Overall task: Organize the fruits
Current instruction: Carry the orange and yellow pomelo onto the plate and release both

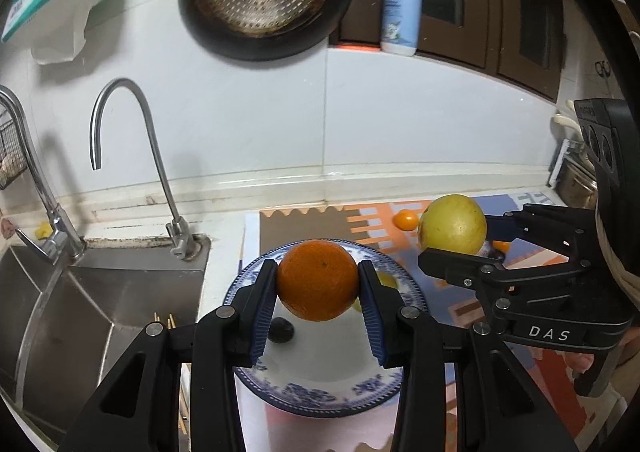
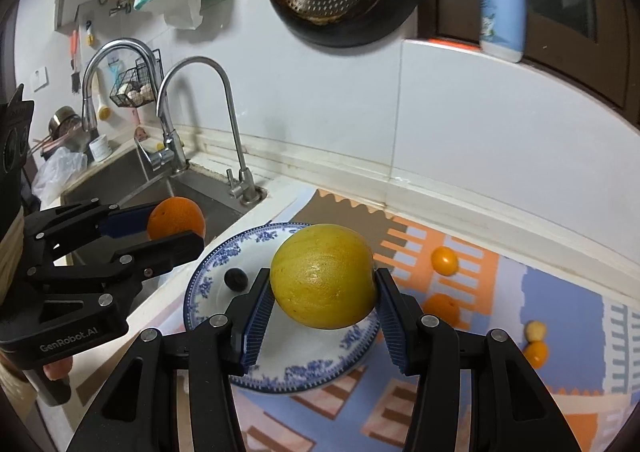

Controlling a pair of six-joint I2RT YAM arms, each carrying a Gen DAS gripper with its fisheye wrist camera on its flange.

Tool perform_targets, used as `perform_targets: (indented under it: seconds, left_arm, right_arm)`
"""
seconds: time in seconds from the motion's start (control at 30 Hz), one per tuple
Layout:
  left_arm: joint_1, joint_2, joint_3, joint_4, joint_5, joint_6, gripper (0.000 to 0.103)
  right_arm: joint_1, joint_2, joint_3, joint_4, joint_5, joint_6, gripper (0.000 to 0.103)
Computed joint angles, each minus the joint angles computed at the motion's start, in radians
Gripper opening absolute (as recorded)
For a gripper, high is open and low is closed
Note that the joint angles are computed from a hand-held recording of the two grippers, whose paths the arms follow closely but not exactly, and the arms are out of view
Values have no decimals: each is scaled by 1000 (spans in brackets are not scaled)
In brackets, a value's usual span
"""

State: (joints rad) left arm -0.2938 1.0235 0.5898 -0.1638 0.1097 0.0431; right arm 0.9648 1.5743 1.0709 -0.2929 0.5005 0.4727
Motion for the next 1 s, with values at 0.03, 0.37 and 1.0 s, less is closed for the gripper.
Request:
perform_targets:
  seconds: [0.03, 0.37, 1.0]
  left_arm:
    - [10, 17, 6, 4, 6, 8, 39]
    - [93, 275, 95, 64, 67, 49, 39]
    - [97, 674, 375, -78, 51, 22, 39]
  right_arm:
    - [-13, 21, 15, 5, -19, -10, 51]
    - [-106, 209, 170, -18, -144, -82, 51]
    - [-247, 523, 503, -238, -359, -132, 51]
